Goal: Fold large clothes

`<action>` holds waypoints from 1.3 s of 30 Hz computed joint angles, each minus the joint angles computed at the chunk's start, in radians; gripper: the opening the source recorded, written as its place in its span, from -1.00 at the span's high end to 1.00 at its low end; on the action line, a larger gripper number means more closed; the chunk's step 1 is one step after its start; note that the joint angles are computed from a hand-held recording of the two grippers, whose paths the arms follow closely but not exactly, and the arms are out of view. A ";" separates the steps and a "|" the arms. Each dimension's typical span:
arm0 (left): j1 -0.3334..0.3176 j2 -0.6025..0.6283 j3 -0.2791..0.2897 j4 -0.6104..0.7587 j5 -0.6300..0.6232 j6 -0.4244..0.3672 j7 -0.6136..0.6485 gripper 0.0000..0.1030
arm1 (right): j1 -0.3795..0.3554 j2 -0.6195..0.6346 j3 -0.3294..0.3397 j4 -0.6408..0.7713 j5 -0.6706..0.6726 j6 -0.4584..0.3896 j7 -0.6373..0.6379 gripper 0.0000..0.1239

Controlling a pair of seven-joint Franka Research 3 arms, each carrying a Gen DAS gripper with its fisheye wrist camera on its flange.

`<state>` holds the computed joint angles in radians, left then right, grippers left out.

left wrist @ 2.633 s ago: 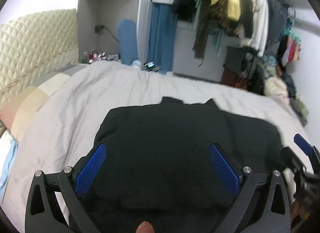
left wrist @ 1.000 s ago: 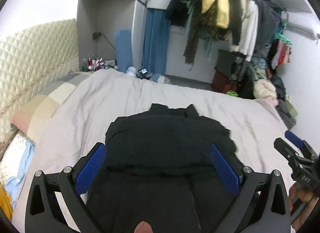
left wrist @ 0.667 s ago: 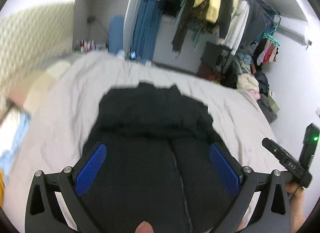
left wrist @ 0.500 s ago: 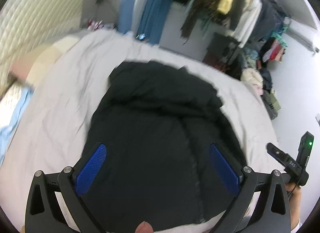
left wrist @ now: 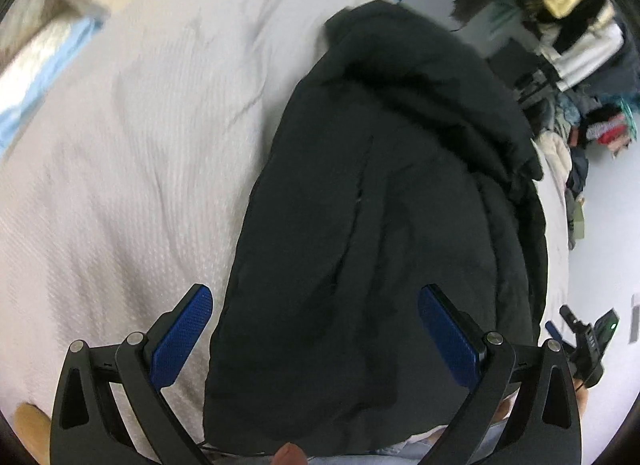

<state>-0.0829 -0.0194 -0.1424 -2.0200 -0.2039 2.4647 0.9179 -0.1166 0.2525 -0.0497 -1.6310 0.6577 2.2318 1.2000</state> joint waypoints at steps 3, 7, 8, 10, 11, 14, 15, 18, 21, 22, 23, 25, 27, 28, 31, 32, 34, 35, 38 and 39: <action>0.009 0.020 0.008 -0.024 -0.094 0.015 0.033 -0.99 | -0.014 0.032 -0.010 0.026 -0.006 -0.024 0.030 -0.58; 0.023 0.032 0.009 -0.053 -0.232 0.048 0.102 -0.99 | -0.034 0.084 -0.019 0.069 -0.029 -0.060 0.100 -0.58; 0.026 0.037 0.008 -0.053 -0.246 0.051 0.112 -0.99 | -0.039 0.091 -0.019 0.074 -0.030 -0.066 0.114 -0.58; 0.029 0.050 0.004 -0.050 -0.281 0.060 0.141 -0.99 | -0.056 0.108 -0.017 0.086 -0.022 -0.087 0.139 -0.58; 0.030 0.054 0.001 -0.050 -0.301 0.067 0.158 -0.99 | -0.065 0.117 -0.015 0.094 -0.013 -0.105 0.151 -0.58; 0.030 0.062 -0.007 -0.052 -0.301 0.079 0.161 -0.99 | -0.091 0.143 0.001 0.123 0.022 -0.174 0.160 -0.58; 0.029 0.064 -0.009 -0.054 -0.294 0.084 0.155 -0.99 | -0.103 0.153 0.010 0.138 0.044 -0.208 0.147 -0.58; 0.030 0.064 -0.011 -0.057 -0.297 0.091 0.152 -0.99 | -0.125 0.166 0.035 0.157 0.109 -0.282 0.102 -0.60; 0.032 0.048 -0.011 -0.077 -0.329 0.111 0.168 -0.99 | -0.148 0.132 0.050 0.114 0.225 -0.293 0.039 -0.60; 0.032 0.041 -0.011 -0.085 -0.351 0.119 0.180 -0.99 | -0.151 0.124 0.051 0.103 0.255 -0.295 0.014 -0.60; 0.031 0.036 -0.010 -0.092 -0.368 0.125 0.191 -0.99 | -0.155 0.117 0.051 0.095 0.284 -0.302 -0.009 -0.60; 0.027 0.032 -0.009 -0.099 -0.388 0.136 0.200 -0.99 | -0.166 0.106 0.052 0.084 0.353 -0.328 -0.053 -0.60; 0.024 0.034 -0.007 -0.099 -0.376 0.135 0.186 -0.99 | -0.170 0.108 0.052 0.092 0.395 -0.362 -0.090 -0.61; 0.023 0.038 -0.006 -0.095 -0.371 0.130 0.180 -0.99 | -0.171 0.113 0.051 0.100 0.405 -0.381 -0.106 -0.61; 0.022 0.059 -0.008 -0.073 -0.341 0.111 0.153 -0.99 | -0.148 0.123 0.043 0.122 0.380 -0.387 -0.092 -0.61; 0.022 0.066 -0.010 -0.068 -0.330 0.110 0.147 -0.99 | -0.130 0.125 0.035 0.125 0.340 -0.369 -0.063 -0.61; 0.020 0.075 -0.013 -0.060 -0.294 0.113 0.113 -0.99 | -0.104 0.146 0.016 0.141 0.250 -0.353 0.033 -0.60; 0.020 0.078 -0.014 -0.056 -0.279 0.112 0.104 -0.99 | -0.095 0.159 0.007 0.151 0.203 -0.351 0.084 -0.56; 0.022 0.094 -0.020 -0.039 -0.255 0.109 0.092 -0.99 | -0.089 0.185 -0.001 0.173 0.112 -0.353 0.163 -0.53; 0.024 0.101 -0.022 -0.034 -0.261 0.110 0.097 -0.99 | -0.091 0.189 0.004 0.178 0.101 -0.359 0.166 -0.53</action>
